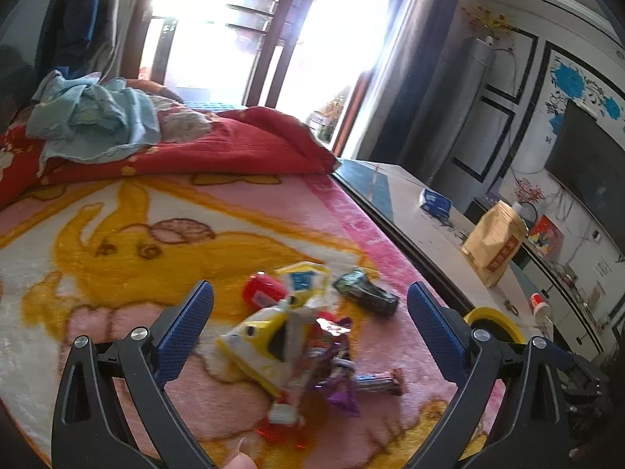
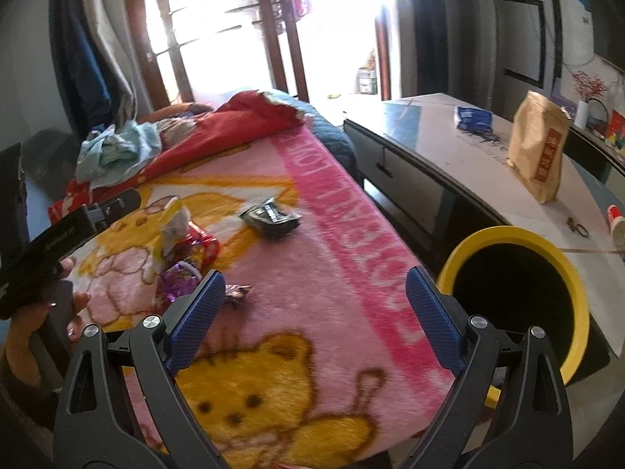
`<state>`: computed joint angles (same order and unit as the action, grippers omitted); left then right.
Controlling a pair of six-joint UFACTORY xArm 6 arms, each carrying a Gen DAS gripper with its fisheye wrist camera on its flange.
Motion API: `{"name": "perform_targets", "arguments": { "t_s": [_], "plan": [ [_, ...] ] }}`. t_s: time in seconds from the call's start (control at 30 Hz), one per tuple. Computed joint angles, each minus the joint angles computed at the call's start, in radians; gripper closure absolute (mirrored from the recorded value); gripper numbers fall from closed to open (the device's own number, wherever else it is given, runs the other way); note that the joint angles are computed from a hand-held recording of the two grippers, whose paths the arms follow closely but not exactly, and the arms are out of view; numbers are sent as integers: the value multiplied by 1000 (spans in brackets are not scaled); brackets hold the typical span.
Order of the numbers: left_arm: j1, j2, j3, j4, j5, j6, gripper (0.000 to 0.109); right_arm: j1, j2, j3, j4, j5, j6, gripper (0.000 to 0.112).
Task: Collect trash
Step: 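Move both open tools back to the remaining wrappers on the blanket, then grasp the yellow-white snack bag with left tool while right tool grasps brown chocolate wrapper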
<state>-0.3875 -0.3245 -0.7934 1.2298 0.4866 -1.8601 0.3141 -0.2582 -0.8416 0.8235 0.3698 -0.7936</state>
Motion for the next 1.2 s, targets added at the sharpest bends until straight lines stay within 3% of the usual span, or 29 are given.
{"name": "perform_targets", "arguments": {
  "t_s": [0.33,0.77,1.0,1.07,1.2],
  "plan": [
    [68,-70,89,-51,-16,38,12,65,66,-23,-59,-19,41,27],
    [153,-35,129,-186,-136,252,14,142,174,-67,-161,-30,-59,33],
    [156,39,80,-258,-194,372,29,184,216,-82,-193,-57,-138,37],
    [158,63,65,-280,-218,406,32,195,225,-84,-192,-66,-172,42],
    [163,106,41,-332,-255,460,39,189,249,-115,-188,6,-186,65]
  ]
}}
